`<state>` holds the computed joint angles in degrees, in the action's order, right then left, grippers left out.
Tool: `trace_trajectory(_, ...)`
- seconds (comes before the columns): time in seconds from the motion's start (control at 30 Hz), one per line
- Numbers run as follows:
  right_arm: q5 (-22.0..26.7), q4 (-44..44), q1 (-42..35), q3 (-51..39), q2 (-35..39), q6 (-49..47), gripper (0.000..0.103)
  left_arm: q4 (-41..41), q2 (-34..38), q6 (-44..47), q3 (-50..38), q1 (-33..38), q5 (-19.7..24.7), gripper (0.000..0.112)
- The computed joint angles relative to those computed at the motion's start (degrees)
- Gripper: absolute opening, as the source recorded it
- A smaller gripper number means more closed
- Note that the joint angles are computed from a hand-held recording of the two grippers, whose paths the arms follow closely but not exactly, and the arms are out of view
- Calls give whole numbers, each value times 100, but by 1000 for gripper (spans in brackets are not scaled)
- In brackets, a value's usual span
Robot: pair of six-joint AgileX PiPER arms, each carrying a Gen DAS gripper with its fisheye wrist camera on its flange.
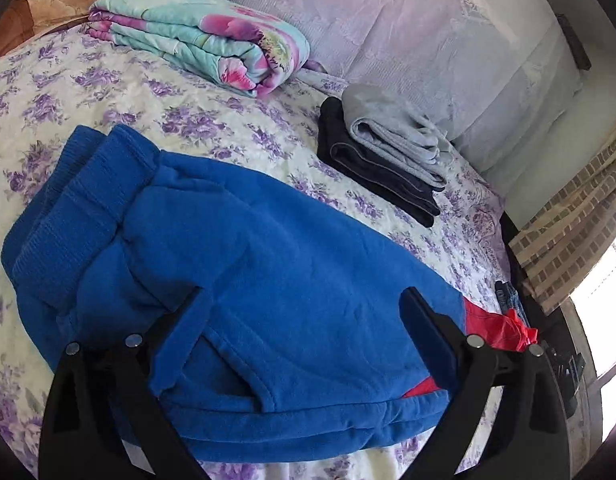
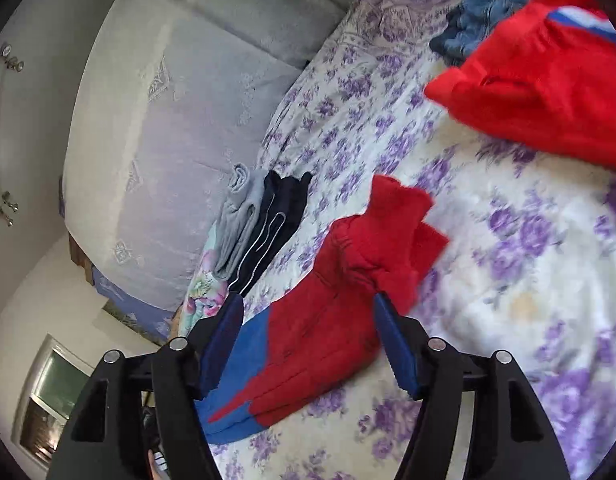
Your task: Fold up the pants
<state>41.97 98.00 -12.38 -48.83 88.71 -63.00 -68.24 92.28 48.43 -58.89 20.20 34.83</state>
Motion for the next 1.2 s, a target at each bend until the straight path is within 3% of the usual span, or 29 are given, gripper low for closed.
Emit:
trace_trajectory(0.13,-547,-740,-172,48,-227,662,63,-113,-19,206,149,-167,-362,95)
trace_trajectory(0.17,-564,-867,-164,-25,-127,813,54,-8,-59,167,168,-244,-477,96)
trace_trajectory(0.23,-492,-1049,-93,-276,201,998,46,208,-125,84,219,-400,-728,97)
trace_trajectory(0.33,-757,-1424,164,-726,566,1434,20,289,-149,65,245,-450,-817,97)
trace_trajectory(0.47,-1110,-1506,579,-1070,290,1306,13,136,-103,205,225,-363,-709,97)
trace_trajectory(0.67,-1083,-2075,814,-1768,148,1676,13,204,-118,174,234,-396,-752,98)
trace_trajectory(0.83,-941,-2639,388,-1306,452,2424,16,213,-114,156,230,-428,-771,98)
trace_trajectory(0.87,-871,-2607,290,-1152,479,2454,20,265,-110,121,222,-450,-803,98)
trace_trajectory(0.9,-676,-2347,108,-952,470,2294,36,322,-113,75,219,-477,-838,98)
trace_trajectory(0.93,-539,-2009,-17,-734,417,2020,43,361,-111,47,212,-492,-861,98)
trace_trajectory(1.0,-266,-1439,-191,-386,265,1451,49,378,-113,35,215,-508,-887,98)
trace_trajectory(1.2,-226,-1440,205,-824,620,1735,59,401,-128,28,244,-536,-950,98)
